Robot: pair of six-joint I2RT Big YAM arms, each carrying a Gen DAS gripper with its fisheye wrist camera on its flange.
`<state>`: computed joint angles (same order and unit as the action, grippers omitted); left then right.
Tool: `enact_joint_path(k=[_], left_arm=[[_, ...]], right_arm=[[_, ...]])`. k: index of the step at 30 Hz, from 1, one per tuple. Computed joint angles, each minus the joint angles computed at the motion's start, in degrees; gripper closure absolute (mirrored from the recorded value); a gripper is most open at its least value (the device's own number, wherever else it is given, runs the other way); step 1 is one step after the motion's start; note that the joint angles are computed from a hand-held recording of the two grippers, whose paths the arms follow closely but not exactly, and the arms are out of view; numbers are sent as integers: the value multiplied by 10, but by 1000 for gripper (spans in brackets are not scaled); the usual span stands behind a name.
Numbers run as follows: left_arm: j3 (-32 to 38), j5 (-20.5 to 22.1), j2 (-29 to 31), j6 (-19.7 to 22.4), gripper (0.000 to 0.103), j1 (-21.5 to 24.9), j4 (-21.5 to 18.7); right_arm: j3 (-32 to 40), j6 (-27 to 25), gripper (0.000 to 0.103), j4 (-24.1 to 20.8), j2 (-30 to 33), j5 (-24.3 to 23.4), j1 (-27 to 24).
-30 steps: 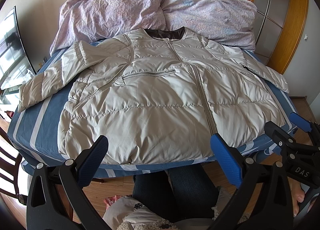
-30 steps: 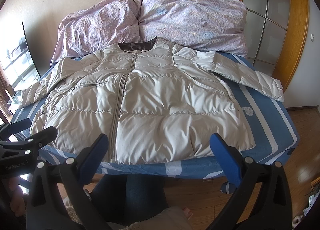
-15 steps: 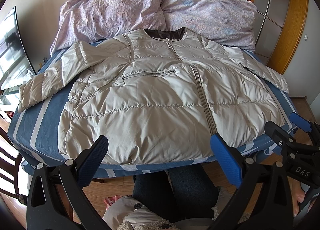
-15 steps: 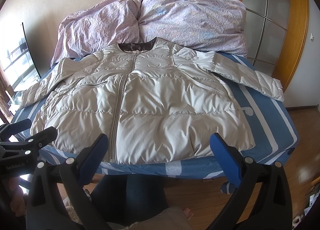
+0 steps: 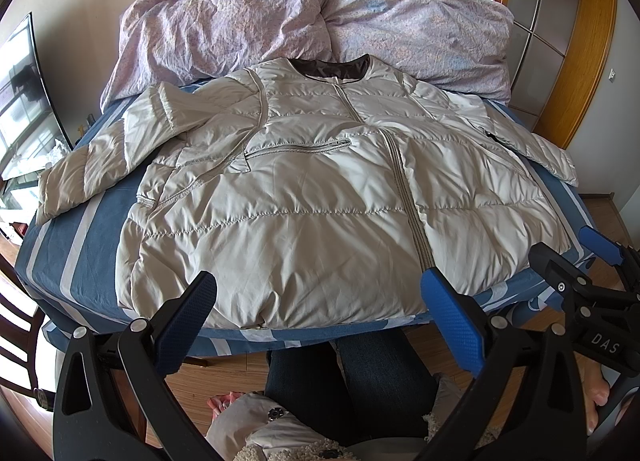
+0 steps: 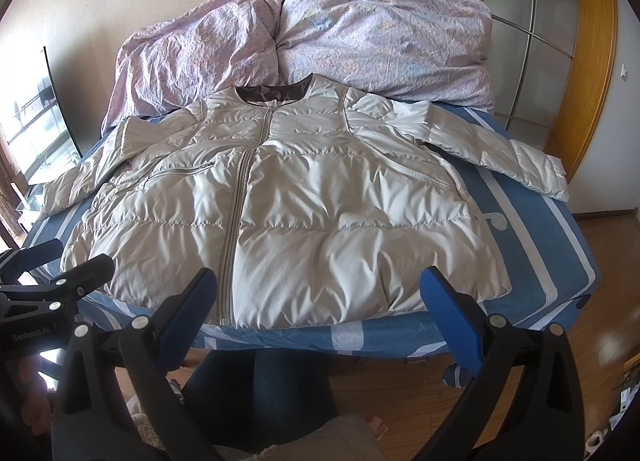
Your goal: Fold large clothes
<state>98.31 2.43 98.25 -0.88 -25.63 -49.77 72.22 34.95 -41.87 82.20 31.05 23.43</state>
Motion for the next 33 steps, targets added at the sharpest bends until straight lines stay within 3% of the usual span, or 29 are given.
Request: enact_joint_path(k=[33], left_arm=[[0,0,0,0,1,0,0]], right_arm=[[-6,-1,2,4,-4,-2,-3]])
